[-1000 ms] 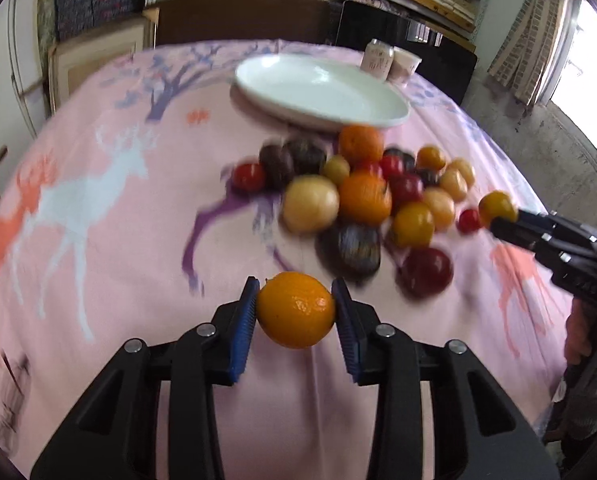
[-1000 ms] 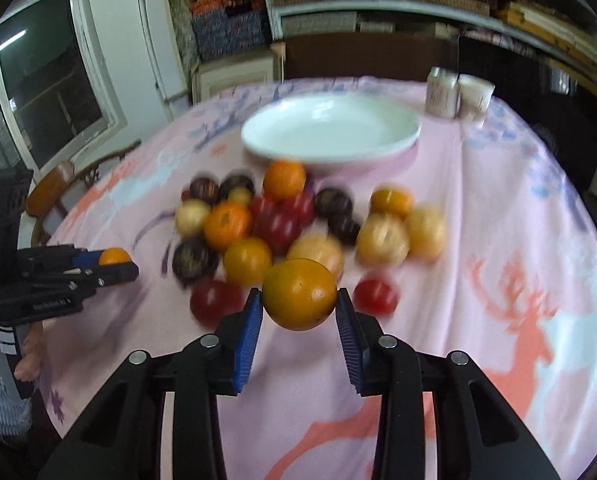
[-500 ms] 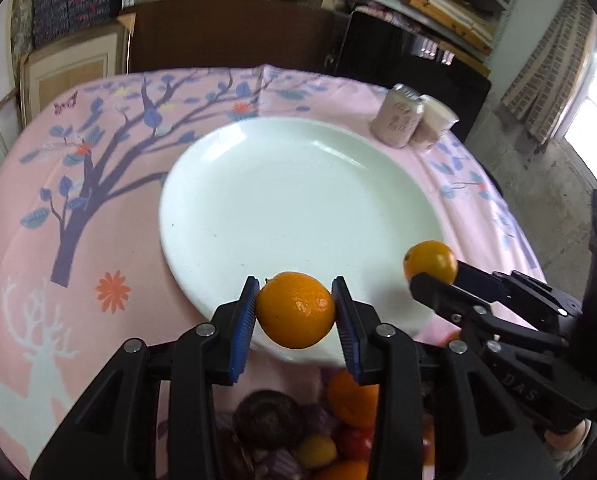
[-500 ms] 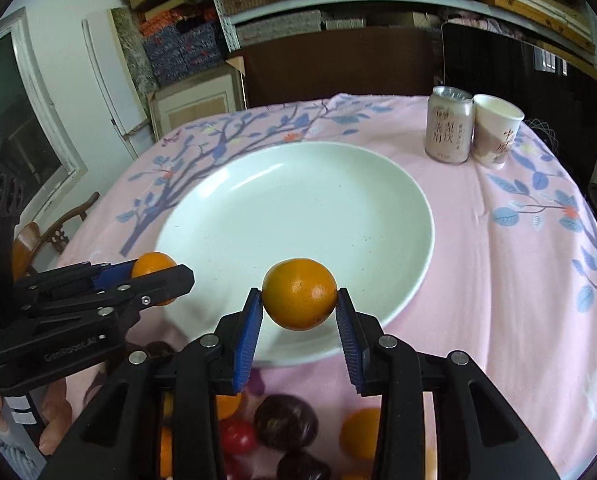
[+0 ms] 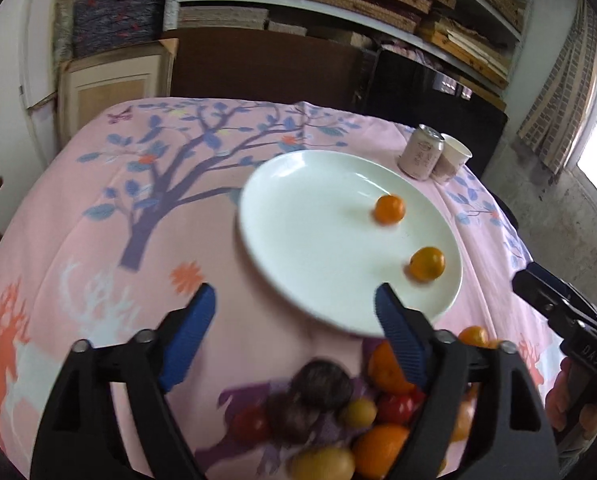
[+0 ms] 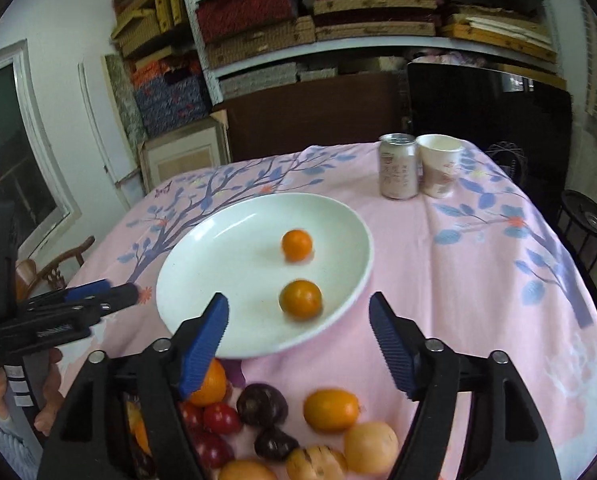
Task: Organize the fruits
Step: 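Carry both fruits over the white plate and open both grippers to drop them, then grasp a pale yellow round fruit with the left gripper while the right grasps a red tomato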
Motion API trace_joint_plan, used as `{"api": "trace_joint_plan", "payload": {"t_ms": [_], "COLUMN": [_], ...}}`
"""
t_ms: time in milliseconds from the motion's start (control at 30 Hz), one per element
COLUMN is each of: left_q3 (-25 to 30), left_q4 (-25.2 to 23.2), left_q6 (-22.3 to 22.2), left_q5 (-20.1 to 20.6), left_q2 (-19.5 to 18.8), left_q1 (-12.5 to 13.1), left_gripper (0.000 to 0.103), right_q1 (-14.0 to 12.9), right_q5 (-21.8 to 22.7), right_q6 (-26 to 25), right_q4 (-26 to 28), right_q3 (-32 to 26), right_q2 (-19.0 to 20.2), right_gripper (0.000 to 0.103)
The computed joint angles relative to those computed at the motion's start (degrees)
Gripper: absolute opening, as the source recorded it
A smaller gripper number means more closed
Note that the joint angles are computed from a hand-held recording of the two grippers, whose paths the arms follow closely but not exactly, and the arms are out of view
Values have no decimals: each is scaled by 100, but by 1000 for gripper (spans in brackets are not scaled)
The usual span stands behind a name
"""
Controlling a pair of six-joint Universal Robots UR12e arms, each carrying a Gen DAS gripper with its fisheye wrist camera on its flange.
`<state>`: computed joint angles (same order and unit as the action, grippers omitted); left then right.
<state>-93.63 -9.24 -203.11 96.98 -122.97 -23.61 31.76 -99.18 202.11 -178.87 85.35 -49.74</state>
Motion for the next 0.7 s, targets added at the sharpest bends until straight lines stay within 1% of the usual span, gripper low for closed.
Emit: {"api": "trace_joint_plan", "payload": {"t_ms": [133, 167, 233, 267, 300, 367, 400, 433, 533, 633, 700], "left_q3": [-615, -754, -956, -1023, -1057, -1106, -1129, -1142, -1119, -994, -899], "left_q4": [253, 318, 377, 370, 324, 134, 138, 190, 290, 119, -25], "left_q6": [-222, -222, -171, -186, -209, -240, -205, -114, 195, 369, 435], "left_q5": [108, 159, 393, 496, 512, 401, 421, 555, 589, 632, 475], "left_q2": [286, 335, 394, 405, 408, 421, 421, 417, 379, 302, 245], "left_q1": [-48, -77, -167, -199, -209, -217, -239, -297, -399, -448, -428], "left_gripper": [85, 85, 86, 87, 87, 87, 87, 87, 87, 87, 87], "right_q1": [30, 39, 54, 47, 46, 43, 53, 68, 98, 85, 78], "right_q5": [6, -4, -1, 36, 60, 84, 50, -9, -106, -43, -24], "right_q6": [286, 357, 504, 600, 661, 774, 765, 734, 686, 700, 697], "right_q4": [-455, -558, -715, -744, -749, -791, -841, -872, -882, -828, -844], "right_q3": [582, 701, 927, 1034, 1077, 1146, 1160, 1165, 1150, 1144, 1154], "right_q2": [-203, -233, -277, -306, -313, -320, -315, -316, -306, -302, -307], "right_gripper": [81, 82, 86, 87, 87, 87, 87, 87, 87, 87, 87]}}
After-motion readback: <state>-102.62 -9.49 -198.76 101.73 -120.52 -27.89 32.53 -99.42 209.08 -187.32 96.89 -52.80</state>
